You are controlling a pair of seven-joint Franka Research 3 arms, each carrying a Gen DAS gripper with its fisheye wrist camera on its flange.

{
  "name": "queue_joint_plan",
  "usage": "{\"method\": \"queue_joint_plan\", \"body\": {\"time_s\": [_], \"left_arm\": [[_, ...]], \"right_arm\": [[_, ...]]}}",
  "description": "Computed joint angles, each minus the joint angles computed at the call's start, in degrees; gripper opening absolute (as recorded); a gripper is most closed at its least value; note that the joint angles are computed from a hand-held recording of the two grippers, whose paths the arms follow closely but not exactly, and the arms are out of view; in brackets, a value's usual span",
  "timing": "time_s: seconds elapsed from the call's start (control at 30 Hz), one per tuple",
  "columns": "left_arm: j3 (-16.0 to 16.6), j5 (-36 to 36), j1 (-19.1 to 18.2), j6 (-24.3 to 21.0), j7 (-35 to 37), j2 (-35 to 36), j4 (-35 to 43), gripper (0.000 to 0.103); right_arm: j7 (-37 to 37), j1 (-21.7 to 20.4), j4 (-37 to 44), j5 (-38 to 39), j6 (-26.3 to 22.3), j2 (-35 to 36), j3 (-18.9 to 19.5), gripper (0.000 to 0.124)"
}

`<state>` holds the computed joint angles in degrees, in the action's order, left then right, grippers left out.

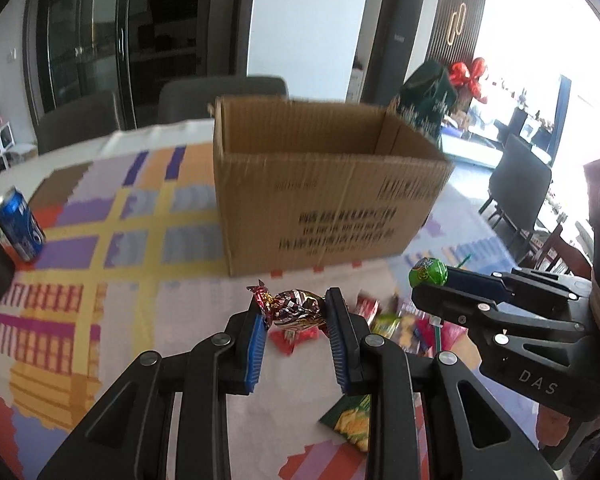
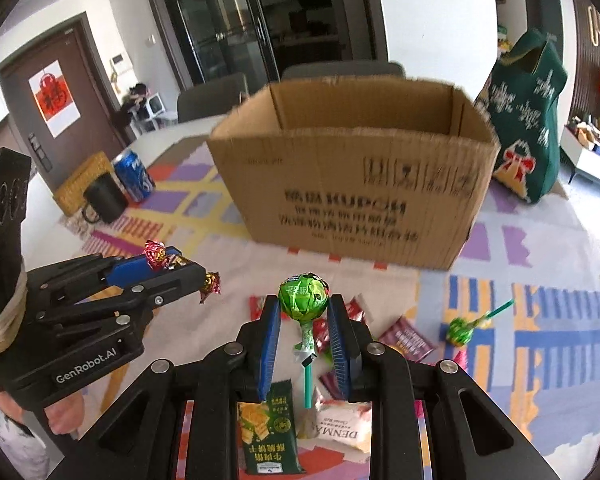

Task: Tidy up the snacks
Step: 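Carry the candy and lollipop over the box and open both tools to release them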

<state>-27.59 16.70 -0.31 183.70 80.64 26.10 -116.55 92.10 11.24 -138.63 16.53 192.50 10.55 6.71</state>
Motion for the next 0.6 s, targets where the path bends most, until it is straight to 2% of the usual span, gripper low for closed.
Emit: {"method": "queue_joint_plan", "body": {"time_s": [0.17, 0.23, 0.6], "left_arm": [[1.6, 0.58, -1.73, 1.79, -1.2, -1.08, 0.95, 0.029], [3.2, 0.95, -3.44, 2.42, -2.14, -1.53, 1.5, 0.029], [7.49, 3.05, -8.0, 2.73, -4.65, -1.0, 7.67, 0.029]], "right_arm": [[-2.06, 3.2, -0.46, 2.43, 1.8, -2.02, -3.21, 0.026], [-3.79, 4.72, -0.26, 4.21, 2.37, -2.59, -4.67, 0.025], [-10.89, 5.85, 2.48, 10.59, 4.27, -4.22, -6.41, 0.026]]}}
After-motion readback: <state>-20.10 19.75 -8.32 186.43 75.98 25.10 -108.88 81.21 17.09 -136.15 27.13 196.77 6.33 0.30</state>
